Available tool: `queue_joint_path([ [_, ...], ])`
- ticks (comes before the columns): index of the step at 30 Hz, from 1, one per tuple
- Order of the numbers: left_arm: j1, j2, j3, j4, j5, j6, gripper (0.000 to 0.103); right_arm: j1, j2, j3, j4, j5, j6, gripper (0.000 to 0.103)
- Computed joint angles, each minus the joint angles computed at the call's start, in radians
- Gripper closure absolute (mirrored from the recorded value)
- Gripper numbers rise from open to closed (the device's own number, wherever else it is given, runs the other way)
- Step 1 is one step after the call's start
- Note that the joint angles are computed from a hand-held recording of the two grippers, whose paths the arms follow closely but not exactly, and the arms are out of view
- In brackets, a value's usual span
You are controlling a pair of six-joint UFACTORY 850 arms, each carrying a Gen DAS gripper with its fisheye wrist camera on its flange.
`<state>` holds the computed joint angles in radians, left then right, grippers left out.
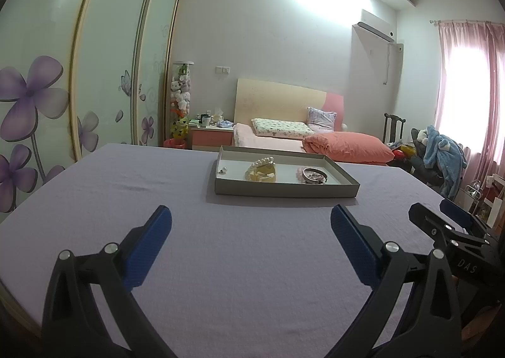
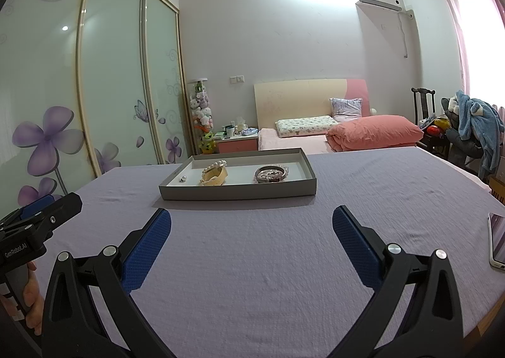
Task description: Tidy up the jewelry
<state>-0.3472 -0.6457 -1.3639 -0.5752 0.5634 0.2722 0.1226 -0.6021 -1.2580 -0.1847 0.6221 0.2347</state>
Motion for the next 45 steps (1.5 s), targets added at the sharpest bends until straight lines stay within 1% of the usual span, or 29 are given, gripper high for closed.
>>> queue_joint_path([
  [29,-0.004,0.000,-0.003,-0.011,-0.001,0.011,0.004,0.000,0.000,0.000,-0.002,0.001,0.003,0.002],
  [45,0.001,-0.005,-0.013,-0.009,-0.014,0.009,0.004,0.001,-0.002,-0.003,-0.002,-0.002,0.002,0.002],
])
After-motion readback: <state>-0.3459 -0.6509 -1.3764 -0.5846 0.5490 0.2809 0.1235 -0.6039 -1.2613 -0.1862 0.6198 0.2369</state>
